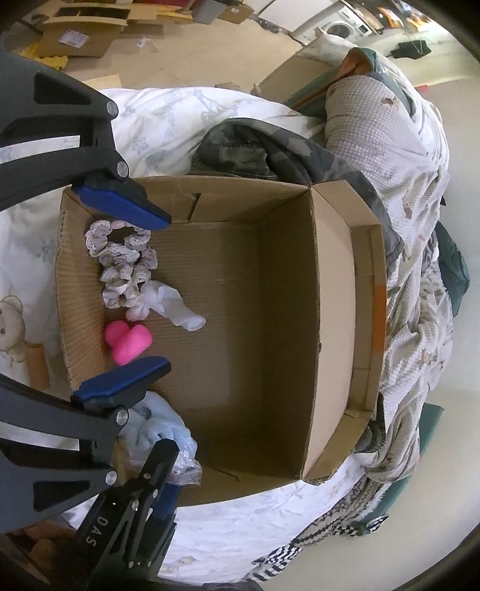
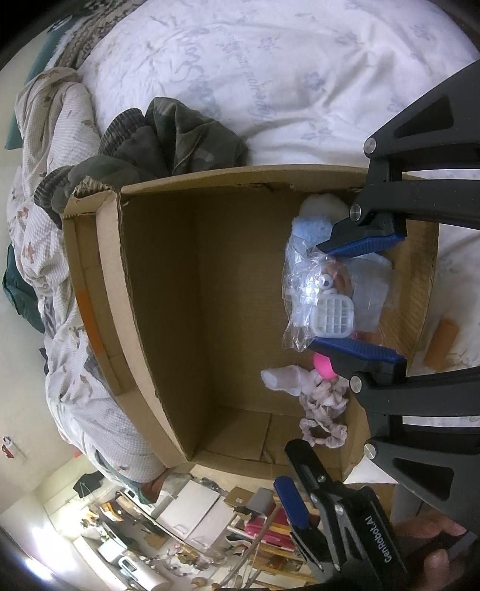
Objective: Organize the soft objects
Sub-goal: 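Open the left tool to drop the scrunchie while the right tool releases the bag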
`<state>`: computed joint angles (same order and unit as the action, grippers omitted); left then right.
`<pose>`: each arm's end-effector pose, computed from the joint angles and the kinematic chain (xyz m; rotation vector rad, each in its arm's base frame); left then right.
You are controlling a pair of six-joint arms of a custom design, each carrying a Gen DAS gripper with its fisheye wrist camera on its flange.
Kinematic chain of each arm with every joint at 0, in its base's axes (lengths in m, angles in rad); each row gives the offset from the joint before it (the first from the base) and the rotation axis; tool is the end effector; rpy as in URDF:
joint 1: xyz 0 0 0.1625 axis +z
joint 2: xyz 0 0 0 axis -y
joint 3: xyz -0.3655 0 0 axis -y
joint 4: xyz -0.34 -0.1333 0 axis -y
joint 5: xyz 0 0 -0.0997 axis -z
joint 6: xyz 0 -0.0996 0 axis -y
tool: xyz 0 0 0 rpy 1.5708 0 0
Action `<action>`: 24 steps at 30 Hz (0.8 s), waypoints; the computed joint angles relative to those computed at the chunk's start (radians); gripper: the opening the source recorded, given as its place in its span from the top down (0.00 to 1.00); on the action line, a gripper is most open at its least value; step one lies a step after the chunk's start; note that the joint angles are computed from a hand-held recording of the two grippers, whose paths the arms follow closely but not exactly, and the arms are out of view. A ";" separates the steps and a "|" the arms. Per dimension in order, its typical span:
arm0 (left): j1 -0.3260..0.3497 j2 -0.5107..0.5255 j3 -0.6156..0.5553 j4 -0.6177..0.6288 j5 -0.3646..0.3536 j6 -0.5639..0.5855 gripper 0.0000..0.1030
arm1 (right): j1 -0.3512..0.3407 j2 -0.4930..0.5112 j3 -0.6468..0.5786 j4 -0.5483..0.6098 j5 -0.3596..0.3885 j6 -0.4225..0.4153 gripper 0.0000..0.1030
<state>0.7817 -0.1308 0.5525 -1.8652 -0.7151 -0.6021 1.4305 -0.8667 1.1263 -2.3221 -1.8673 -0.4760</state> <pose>-0.3948 -0.6856 -0.0064 0.2870 2.3298 -0.5709 0.0056 -0.7058 0.3169 0.3471 -2.6471 0.5171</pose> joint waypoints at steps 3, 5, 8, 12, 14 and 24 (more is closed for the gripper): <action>0.001 0.001 -0.003 0.005 -0.004 -0.005 0.34 | -0.001 -0.001 0.002 -0.002 0.005 0.001 0.59; 0.001 0.001 -0.003 0.005 -0.004 -0.006 0.34 | -0.003 -0.003 0.002 0.000 0.008 0.003 0.58; 0.002 0.001 -0.004 0.009 -0.005 -0.007 0.34 | -0.008 0.000 -0.006 0.014 0.022 0.017 0.46; 0.004 0.004 -0.009 0.017 -0.006 -0.008 0.34 | -0.011 -0.004 -0.006 0.011 0.040 0.029 0.35; 0.005 0.003 -0.005 0.017 -0.008 -0.009 0.34 | -0.011 -0.006 -0.004 0.010 0.042 0.031 0.35; 0.000 -0.018 0.039 0.022 -0.015 -0.011 0.34 | -0.012 -0.011 -0.007 0.019 0.045 0.049 0.35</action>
